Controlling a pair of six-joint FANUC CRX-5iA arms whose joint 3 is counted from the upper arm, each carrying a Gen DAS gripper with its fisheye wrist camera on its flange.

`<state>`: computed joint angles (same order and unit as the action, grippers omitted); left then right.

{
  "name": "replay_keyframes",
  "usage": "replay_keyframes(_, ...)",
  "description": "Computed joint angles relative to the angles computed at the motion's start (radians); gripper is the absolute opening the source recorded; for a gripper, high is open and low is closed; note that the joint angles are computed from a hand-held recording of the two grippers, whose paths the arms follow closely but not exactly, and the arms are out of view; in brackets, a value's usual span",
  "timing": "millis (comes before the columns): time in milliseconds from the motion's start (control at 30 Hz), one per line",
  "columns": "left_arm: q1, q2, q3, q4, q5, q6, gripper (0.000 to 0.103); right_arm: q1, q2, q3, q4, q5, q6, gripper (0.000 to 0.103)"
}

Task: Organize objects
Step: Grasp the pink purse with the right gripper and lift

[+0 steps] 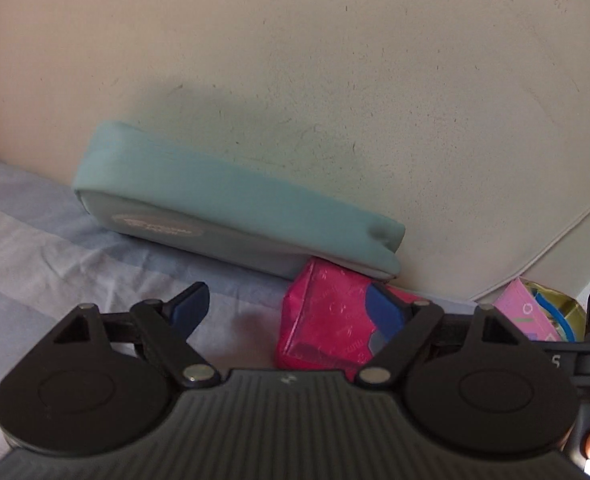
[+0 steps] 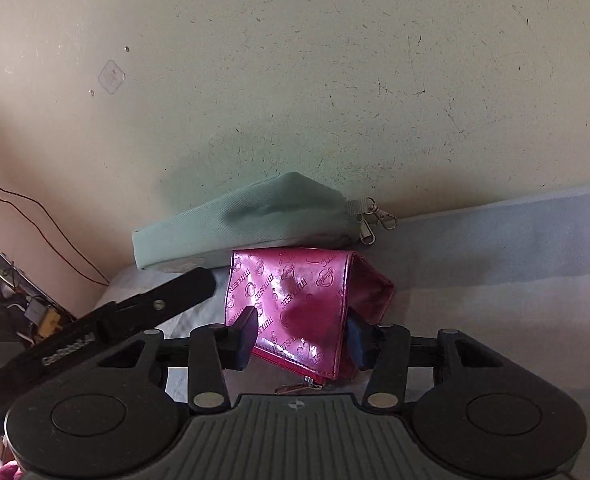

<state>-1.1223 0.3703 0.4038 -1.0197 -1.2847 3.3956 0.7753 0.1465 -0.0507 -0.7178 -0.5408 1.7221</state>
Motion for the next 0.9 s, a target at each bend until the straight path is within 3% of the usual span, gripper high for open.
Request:
replay_keyframes(67, 0.019, -0.018, -0.034, 0.022, 0.074, 0.025, 0.076, -0.005, 0.003, 0.003, -0.005, -0.005, 0.010, 0.034)
replay_keyframes(100, 0.030, -0.033, -0.058, 0.034, 0.129, 0.025, 0.059, -0.009, 0.006, 0.007, -0.015, -0.009, 0.014, 0.034)
replay_keyframes(133, 0.031, -0.034, -0.062, 0.032, 0.148, 0.026, 0.051, -0.016, 0.006, 0.008, -0.036, -0.012, 0.027, 0.034)
replay_keyframes(200, 0.019, -0.011, -0.030, 0.024, 0.105, -0.005, 0.050, -0.010, 0.009, 0.009, -0.035, -0.015, 0.032, 0.030)
replay_keyframes(267, 0.016, -0.013, -0.031, 0.030, 0.113, -0.017, 0.050, 0.006, -0.001, -0.007, -0.015, 0.010, 0.028, 0.028)
replay_keyframes(433, -0.035, 0.004, 0.010, 0.014, 0.052, -0.026, 0.047, 0.057, -0.053, -0.072, 0.099, 0.072, -0.065, 0.024)
replay_keyframes(700, -0.177, 0.016, 0.074, -0.033, -0.107, 0.025, 0.046, 0.160, -0.231, -0.239, 0.237, 0.141, -0.170, 0.022)
replay_keyframes(900, -0.255, 0.074, 0.186, -0.072, -0.174, 0.016, 0.046, 0.282, -0.379, -0.427, 0.577, 0.253, -0.494, 0.022)
